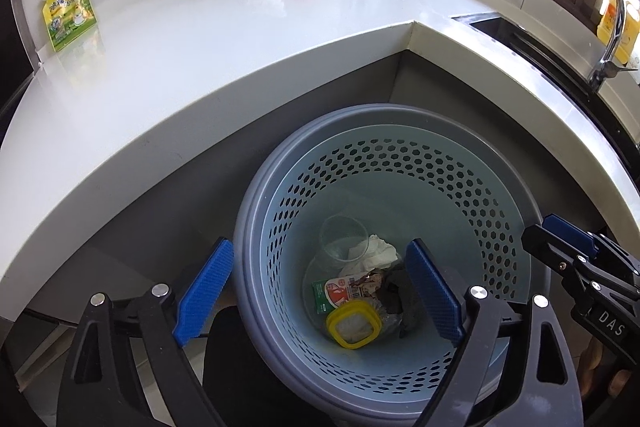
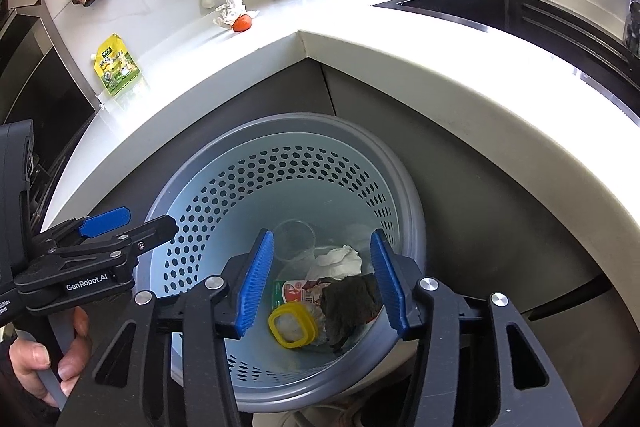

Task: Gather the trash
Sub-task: 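Move both open tools back over the counter toward the paper and orange peel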

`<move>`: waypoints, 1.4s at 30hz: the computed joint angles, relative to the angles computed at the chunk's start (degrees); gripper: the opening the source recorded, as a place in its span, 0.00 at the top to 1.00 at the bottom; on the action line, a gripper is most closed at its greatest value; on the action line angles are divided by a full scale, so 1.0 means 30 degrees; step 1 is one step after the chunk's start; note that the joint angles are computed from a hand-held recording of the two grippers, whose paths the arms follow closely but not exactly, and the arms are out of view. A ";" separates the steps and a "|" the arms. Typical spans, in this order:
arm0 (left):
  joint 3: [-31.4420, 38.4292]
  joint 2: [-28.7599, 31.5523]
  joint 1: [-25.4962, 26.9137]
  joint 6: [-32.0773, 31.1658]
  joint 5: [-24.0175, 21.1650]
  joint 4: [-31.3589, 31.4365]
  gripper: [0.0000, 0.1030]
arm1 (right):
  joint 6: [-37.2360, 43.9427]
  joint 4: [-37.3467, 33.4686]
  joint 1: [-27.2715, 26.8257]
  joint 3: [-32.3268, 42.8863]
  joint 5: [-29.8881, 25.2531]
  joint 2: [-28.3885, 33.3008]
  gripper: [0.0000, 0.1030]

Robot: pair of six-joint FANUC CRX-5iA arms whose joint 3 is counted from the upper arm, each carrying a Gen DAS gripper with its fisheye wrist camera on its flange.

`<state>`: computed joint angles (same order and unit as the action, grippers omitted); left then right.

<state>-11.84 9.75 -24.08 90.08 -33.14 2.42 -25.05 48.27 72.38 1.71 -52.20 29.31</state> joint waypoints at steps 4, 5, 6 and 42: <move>-0.0120 -0.0353 -0.0008 -0.0228 0.0196 -0.0245 0.14 | -0.0271 0.0015 -0.0013 -0.0080 -0.0099 -0.0050 0.48; -0.0158 -0.0460 -0.0008 -0.0221 0.0304 -0.0354 0.14 | -0.0257 -0.0039 -0.0019 -0.0030 -0.0165 -0.0037 0.48; -0.0181 -0.0554 -0.0002 -0.0203 0.0412 -0.0451 0.13 | -0.0190 -0.0082 -0.0035 0.0042 -0.0251 -0.0023 0.48; 0.0441 -0.0472 0.3210 -1.0061 0.2608 0.8598 0.07 | 0.5533 0.1125 -0.3621 0.7854 -0.0197 0.3274 0.36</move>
<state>-10.51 8.34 -14.45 59.90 -25.31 28.22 -8.45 51.64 61.51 25.27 -52.79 39.13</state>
